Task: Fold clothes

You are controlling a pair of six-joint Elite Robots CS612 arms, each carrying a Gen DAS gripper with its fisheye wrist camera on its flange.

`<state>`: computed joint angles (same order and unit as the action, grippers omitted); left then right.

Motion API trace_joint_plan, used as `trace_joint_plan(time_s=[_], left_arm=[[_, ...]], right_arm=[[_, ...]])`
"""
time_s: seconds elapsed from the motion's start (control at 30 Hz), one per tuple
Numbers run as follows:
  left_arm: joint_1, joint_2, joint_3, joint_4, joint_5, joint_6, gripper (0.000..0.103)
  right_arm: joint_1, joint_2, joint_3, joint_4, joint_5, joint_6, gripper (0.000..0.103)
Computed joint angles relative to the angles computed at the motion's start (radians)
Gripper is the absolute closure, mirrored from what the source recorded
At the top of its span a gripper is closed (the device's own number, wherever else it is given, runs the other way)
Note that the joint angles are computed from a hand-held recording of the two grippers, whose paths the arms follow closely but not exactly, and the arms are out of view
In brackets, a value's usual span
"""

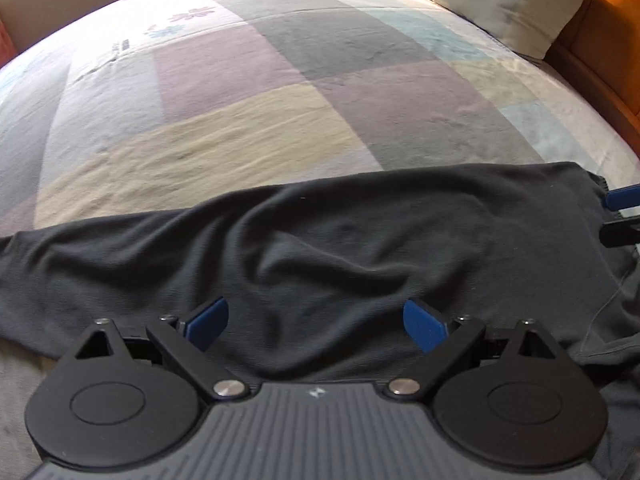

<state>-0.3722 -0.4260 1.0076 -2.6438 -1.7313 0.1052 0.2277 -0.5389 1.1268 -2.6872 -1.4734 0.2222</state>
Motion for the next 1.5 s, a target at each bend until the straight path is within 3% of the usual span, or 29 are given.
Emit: trace_joint_plan(time_s=[0.07, 0.2, 0.3, 0.5, 0.6, 0.73, 0.8, 0.93, 1.0, 1.2, 1.5], left_arm=[[-0.007, 0.014, -0.004, -0.017, -0.039, -0.045, 0.009], [-0.021, 0.036, -0.006, -0.031, -0.047, -0.117, 0.009], [-0.022, 0.042, -0.002, -0.050, -0.050, -0.149, 0.006], [-0.032, 0.039, -0.044, 0.056, 0.032, -0.142, 0.008], [-0.031, 0.032, -0.040, 0.033, 0.021, -0.180, 0.008], [-0.035, 0.028, -0.031, 0.035, -0.007, -0.168, 0.008], [-0.034, 0.035, -0.037, 0.064, -0.028, -0.184, 0.008], [-0.046, 0.039, -0.031, 0.051, 0.049, -0.125, 0.007], [-0.048, 0.038, -0.040, 0.077, 0.053, -0.117, 0.007], [-0.035, -0.006, 0.003, 0.088, -0.041, -0.168, 0.007], [-0.041, -0.158, 0.251, 0.041, -0.109, -0.147, 0.007]], right_arm=[[-0.027, -0.011, 0.055, -0.048, -0.026, 0.035, 0.023], [-0.085, -0.020, 0.150, -0.145, -0.047, 0.115, 0.023], [-0.111, 0.009, 0.158, -0.220, -0.010, 0.138, 0.023], [-0.129, 0.071, 0.064, -0.184, -0.104, 0.117, 0.026], [-0.136, 0.047, 0.082, -0.184, -0.068, 0.146, 0.025], [-0.132, 0.018, 0.132, -0.238, 0.021, 0.095, 0.022], [-0.125, 0.029, 0.118, -0.202, 0.031, 0.065, 0.022], [-0.118, 0.066, 0.080, -0.194, -0.005, 0.041, 0.017], [-0.119, 0.069, 0.054, -0.144, -0.018, 0.060, 0.017], [-0.115, -0.009, 0.136, -0.135, 0.014, 0.034, 0.017], [-0.083, -0.164, 0.345, -0.039, 0.077, -0.091, 0.017]])
